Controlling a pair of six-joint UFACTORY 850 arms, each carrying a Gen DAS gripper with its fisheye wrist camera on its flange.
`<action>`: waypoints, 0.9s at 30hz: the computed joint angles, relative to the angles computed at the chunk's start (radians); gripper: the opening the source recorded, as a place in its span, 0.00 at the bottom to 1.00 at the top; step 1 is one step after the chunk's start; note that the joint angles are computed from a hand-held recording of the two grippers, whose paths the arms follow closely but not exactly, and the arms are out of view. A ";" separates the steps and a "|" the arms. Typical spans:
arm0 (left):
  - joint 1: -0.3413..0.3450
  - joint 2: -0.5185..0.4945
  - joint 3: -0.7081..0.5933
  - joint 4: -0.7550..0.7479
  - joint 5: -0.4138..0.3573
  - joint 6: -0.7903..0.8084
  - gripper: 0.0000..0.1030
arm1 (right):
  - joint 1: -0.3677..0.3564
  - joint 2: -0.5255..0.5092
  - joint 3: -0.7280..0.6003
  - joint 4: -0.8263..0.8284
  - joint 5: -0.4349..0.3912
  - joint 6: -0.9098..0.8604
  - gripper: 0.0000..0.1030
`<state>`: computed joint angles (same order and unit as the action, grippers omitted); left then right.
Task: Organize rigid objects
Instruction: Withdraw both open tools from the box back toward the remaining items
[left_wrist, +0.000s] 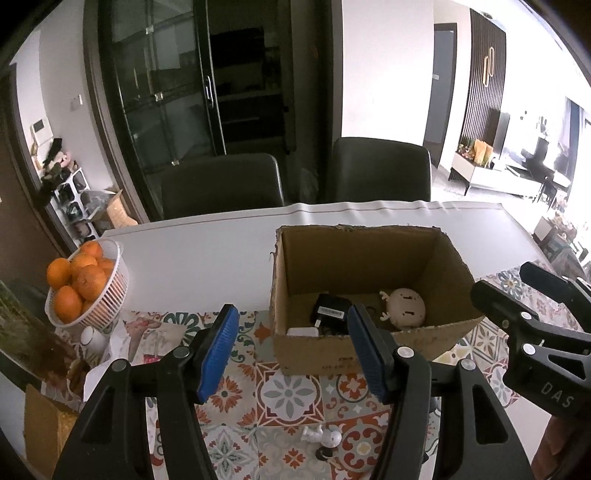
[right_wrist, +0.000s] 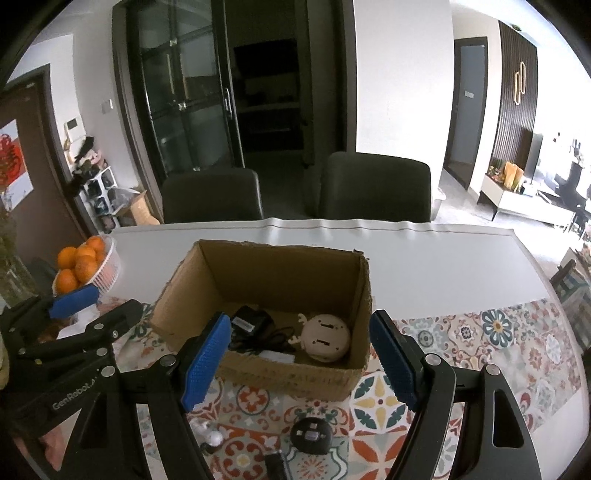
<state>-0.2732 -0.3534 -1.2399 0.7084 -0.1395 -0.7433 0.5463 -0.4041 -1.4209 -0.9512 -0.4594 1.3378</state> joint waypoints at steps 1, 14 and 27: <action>0.000 0.007 0.008 0.030 0.003 -0.032 0.60 | 0.001 0.005 0.007 -0.007 0.004 0.010 0.76; 0.005 0.066 0.106 0.106 0.041 -0.126 0.60 | 0.037 0.048 0.076 -0.069 0.008 0.092 0.76; 0.012 0.103 0.198 0.064 0.070 -0.079 0.60 | 0.079 0.080 0.147 -0.117 -0.010 0.144 0.76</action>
<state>-0.2607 -0.2501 -1.0417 0.7728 -0.0694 -0.8224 0.6251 -0.3246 -1.2736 -1.0685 -0.4692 1.4818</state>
